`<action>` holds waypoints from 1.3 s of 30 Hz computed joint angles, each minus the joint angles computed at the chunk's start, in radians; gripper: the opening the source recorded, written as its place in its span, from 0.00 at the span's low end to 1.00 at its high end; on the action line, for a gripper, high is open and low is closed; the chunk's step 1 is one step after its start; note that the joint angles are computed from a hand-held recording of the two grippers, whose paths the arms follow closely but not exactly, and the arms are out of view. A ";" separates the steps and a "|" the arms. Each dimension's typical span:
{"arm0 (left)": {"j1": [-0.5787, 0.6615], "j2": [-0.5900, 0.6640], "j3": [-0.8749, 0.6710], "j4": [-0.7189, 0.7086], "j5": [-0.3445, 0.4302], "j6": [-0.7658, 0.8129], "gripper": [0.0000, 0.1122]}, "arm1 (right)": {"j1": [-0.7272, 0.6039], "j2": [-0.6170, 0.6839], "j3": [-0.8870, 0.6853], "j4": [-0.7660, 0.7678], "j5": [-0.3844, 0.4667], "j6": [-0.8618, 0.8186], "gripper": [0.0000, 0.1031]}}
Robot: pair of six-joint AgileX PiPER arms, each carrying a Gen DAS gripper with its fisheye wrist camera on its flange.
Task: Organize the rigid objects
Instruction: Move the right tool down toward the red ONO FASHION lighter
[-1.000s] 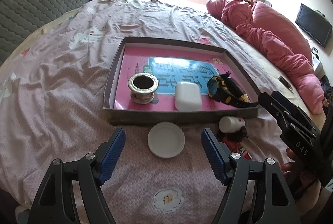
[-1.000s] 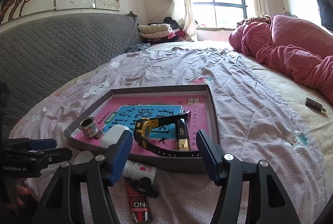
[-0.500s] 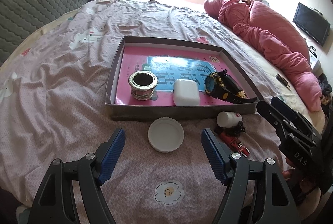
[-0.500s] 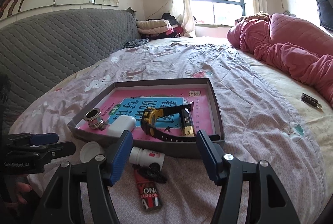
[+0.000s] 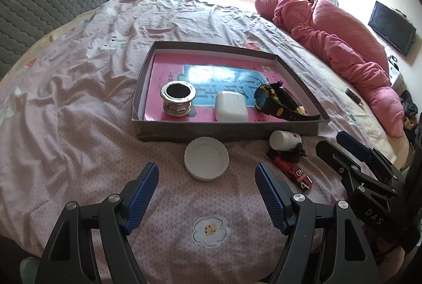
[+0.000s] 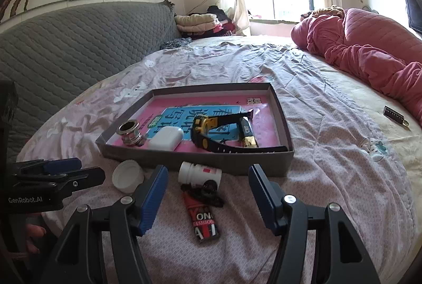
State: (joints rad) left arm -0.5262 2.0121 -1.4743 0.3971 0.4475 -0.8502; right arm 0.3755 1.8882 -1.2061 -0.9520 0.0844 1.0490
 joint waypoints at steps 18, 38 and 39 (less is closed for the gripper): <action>-0.022 -0.023 0.051 -0.001 0.002 0.001 0.68 | 0.017 -0.004 0.009 0.356 0.051 -0.326 0.61; -0.008 0.003 0.070 -0.030 -0.022 0.005 0.68 | 0.007 0.032 -0.010 0.571 0.059 -0.523 0.61; -0.007 0.005 0.069 -0.030 -0.023 0.004 0.68 | 0.005 0.036 -0.013 0.603 0.059 -0.553 0.61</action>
State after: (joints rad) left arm -0.5334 2.0173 -1.4050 0.3668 0.4244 -0.8457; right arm 0.3806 1.9247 -1.2196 -0.3492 0.1436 0.4955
